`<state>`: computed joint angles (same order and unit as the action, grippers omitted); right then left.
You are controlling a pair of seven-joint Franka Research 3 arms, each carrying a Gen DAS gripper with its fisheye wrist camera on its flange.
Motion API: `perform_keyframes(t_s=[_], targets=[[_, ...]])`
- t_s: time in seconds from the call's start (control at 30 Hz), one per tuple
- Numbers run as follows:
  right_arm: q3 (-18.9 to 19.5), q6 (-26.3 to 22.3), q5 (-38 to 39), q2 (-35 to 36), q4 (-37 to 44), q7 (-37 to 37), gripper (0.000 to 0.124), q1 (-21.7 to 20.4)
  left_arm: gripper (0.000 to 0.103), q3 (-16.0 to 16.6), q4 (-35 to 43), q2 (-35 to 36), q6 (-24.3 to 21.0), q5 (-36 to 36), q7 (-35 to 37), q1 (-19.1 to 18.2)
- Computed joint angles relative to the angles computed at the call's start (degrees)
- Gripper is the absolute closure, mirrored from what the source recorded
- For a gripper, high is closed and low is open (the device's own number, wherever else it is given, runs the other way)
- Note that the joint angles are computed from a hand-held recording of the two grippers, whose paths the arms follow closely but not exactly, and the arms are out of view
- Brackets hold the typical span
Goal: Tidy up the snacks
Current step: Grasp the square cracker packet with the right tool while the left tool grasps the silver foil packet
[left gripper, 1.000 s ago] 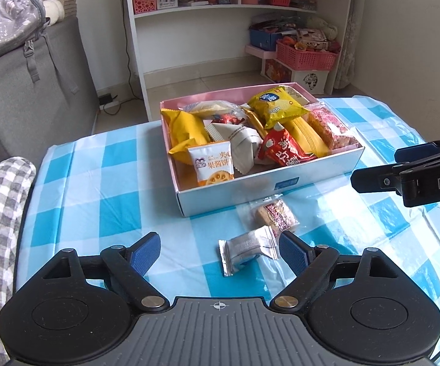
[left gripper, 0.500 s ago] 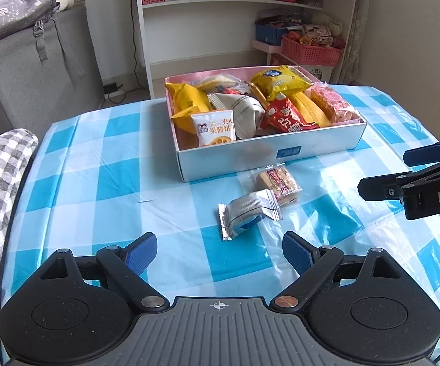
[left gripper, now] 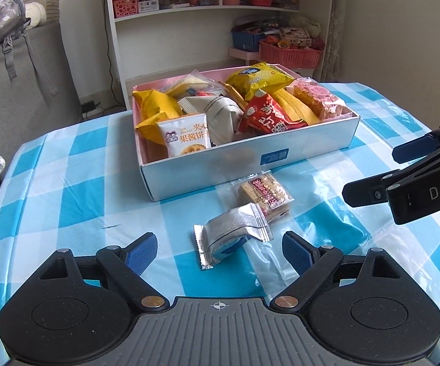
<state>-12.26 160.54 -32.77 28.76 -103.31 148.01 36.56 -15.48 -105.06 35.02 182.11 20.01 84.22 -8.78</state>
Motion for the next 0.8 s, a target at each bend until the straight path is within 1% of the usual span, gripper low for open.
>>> perform_keyframes(t_s=[0.07, 0.1, 0.17, 0.2, 0.23, 0.27, 0.33, 0.37, 0.4, 0.47, 0.5, 0.57, 0.63, 0.7, 0.8], targets=[[0.04, -0.01, 0.28, 0.14, 0.10, -0.04, 0.027, -0.14, 0.015, 1.48, 0.96, 0.55, 0.43, 0.09, -0.69, -1.65], [0.13, -0.01, 0.49, 0.23, 0.18, -0.16, 0.027, -0.23, 0.016, 1.65, 1.28, 0.81, 0.77, 0.18, -0.85, -1.91], [0.20, 0.02, 0.79, 0.36, 0.30, -0.43, 0.027, -0.33, 0.024, 1.26, 1.98, 1.33, 0.64, 0.30, -0.91, -1.79], [0.22, 0.09, 0.97, 0.44, 0.37, -0.57, 0.027, -0.38, 0.035, 1.42, 2.35, 1.45, 0.10, 0.30, -1.06, -2.05], [0.22, 0.22, 1.13, 0.52, 0.42, -0.66, 0.027, -0.40, 0.052, 1.52, 2.57, 1.50, -0.37, 0.35, -1.12, -2.20], [0.28, 0.37, 1.39, 0.63, 0.51, -0.84, 0.027, -0.47, 0.058, 1.31, 2.93, 1.60, -1.35, 0.41, -0.91, -2.10], [0.17, 0.68, 1.79, 0.76, 0.59, -0.99, 0.027, -0.41, 0.072, 2.69, 2.91, 1.37, -1.60, 0.63, -1.30, -3.24], [0.05, 0.80, 1.93, 0.84, 0.63, -0.99, 0.027, -0.31, 0.072, 3.01, 2.80, 1.23, -1.62, 0.84, -1.27, -3.44], [0.02, 0.95, 2.13, 0.94, 0.71, -1.14, 0.027, -0.29, 0.073, 2.60, 2.51, 1.03, -1.65, 1.02, -0.86, -2.97], [-0.19, 1.09, 2.41, 1.30, 1.08, -1.24, 0.027, -0.06, 0.077, 2.85, 2.03, 0.53, -1.71, 1.29, -0.62, -2.98], [-0.24, 1.12, 2.63, 1.47, 1.25, -1.33, 0.027, 0.02, 0.077, 3.60, 1.60, 0.08, -1.59, 1.64, -0.61, -3.43], [-0.01, 1.37, 3.48, 2.03, 1.90, -1.84, 0.027, -0.14, 0.078, 6.31, 0.97, -0.70, -1.47, 2.55, -1.23, -5.42], [0.00, 1.80, 4.23, 2.54, 2.44, -2.32, 0.027, -0.03, 0.078, 8.30, 0.20, -1.28, -1.11, 3.45, -1.78, -6.66], [-0.08, 2.27, 5.00, 3.19, 3.13, -2.88, 0.027, 0.16, 0.078, 9.61, -0.62, -1.87, -0.70, 4.18, -2.21, -7.18], [0.07, 3.05, 6.64, 4.20, 4.15, -4.27, 0.027, 0.24, 0.078, 10.27, -1.79, -2.63, -0.17, 4.89, -2.49, -6.88]])
